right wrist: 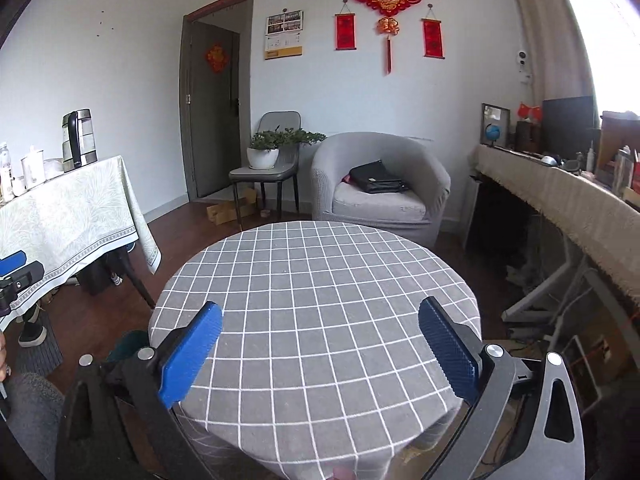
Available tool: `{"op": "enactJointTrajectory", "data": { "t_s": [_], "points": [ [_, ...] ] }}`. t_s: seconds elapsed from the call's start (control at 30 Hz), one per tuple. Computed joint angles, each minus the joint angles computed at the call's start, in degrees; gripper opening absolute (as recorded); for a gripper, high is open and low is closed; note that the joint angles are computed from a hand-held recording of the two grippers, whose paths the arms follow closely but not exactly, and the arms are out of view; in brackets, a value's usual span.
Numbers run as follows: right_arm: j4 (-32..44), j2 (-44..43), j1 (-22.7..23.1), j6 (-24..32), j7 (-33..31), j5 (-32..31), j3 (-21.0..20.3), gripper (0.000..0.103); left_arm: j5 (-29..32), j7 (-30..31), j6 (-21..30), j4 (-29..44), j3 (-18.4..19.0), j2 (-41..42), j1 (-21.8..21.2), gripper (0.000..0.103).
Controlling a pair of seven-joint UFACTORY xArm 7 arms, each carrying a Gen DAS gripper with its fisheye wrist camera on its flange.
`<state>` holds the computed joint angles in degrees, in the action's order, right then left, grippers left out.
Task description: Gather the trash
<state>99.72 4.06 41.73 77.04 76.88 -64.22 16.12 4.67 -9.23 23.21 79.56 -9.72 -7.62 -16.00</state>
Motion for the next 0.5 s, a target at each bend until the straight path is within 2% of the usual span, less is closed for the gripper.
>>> {"op": "enactJointTrajectory", "data": {
  "t_s": [0.17,0.3,0.5],
  "points": [
    [-7.34,-4.89,-0.44,0.93,4.79,-1.08,2.40,0.099,0.55,-0.79,-1.75,-4.64,0.09,-2.66,0.46,0.100],
    [-10.26,-6.48,-1.83,0.28,5.60,-0.55,4.34,0.099,2.69,-1.00,-2.93,-9.10,-0.57,-5.49,1.37,0.100],
    [-12.51,-7.37,-3.76,-4.19,6.31,0.10,5.29,0.099,1.84,-1.09,-4.48,-13.06,-0.28,-7.62,2.10,0.099]
  ]
}}
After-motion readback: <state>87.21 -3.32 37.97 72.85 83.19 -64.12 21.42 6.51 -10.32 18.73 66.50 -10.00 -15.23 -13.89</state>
